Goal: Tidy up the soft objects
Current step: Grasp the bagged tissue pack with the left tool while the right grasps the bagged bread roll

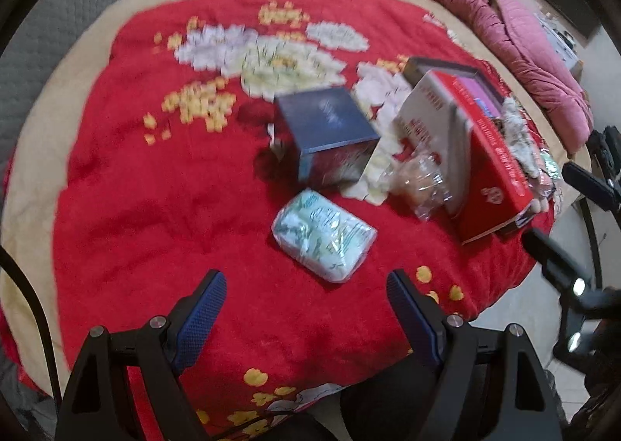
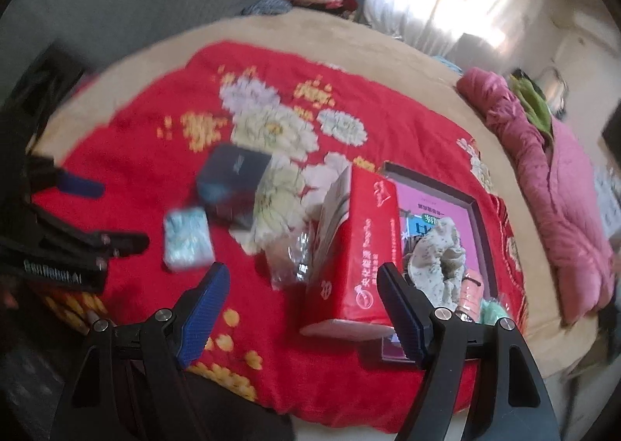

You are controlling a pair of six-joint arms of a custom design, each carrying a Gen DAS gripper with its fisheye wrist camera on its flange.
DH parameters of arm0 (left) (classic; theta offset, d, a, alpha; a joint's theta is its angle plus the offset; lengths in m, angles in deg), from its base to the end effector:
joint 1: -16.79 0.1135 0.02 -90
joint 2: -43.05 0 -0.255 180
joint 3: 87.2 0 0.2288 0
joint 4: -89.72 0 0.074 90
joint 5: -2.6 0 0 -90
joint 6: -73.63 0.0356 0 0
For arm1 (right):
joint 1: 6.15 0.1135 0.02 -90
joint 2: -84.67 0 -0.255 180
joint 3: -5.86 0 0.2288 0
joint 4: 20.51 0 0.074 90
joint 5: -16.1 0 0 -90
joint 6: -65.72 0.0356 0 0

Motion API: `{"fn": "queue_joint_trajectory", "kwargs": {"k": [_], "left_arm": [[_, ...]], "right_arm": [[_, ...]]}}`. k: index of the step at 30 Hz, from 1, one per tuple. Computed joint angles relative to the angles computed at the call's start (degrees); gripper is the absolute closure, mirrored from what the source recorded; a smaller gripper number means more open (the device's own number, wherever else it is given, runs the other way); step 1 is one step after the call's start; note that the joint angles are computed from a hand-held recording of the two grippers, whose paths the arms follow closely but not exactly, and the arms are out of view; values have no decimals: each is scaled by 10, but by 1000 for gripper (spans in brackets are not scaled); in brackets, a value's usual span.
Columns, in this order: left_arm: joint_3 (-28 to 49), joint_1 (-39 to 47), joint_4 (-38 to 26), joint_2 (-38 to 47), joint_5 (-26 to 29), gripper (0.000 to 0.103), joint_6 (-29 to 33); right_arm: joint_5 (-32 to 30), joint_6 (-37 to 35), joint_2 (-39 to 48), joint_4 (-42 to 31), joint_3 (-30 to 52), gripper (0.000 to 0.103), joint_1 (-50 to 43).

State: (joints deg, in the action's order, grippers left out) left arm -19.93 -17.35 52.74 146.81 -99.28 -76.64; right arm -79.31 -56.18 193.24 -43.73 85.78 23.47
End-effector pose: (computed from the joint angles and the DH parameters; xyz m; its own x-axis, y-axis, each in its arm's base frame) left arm 0.2487 -0.1598 0.1208 -0.8283 -0.4651 -0.3125 -0.4407 0.8852 -0.1492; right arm 0.3196 0.1856 0.1594 -0.2938 -0.7722 -0.5634 -0.8221 0.5049 -0.2633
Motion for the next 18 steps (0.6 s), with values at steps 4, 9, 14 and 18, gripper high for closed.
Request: {"fn": "queue_joint_trajectory", "kwargs": {"k": [4,9,14,18], "left_arm": [[-26,38,71,29,52,19,1],[-17,82,124,77,100,19,1],[18,121,148,136,144,19,3],[44,137,154,177,168,19,4]], "right_arm": [[32,-24,47,28,4,24,13],[66,-55,99,54,18,24,27],[91,-87,130,92,19,24,42],[104,-107,155,110,32,24,53]]}}
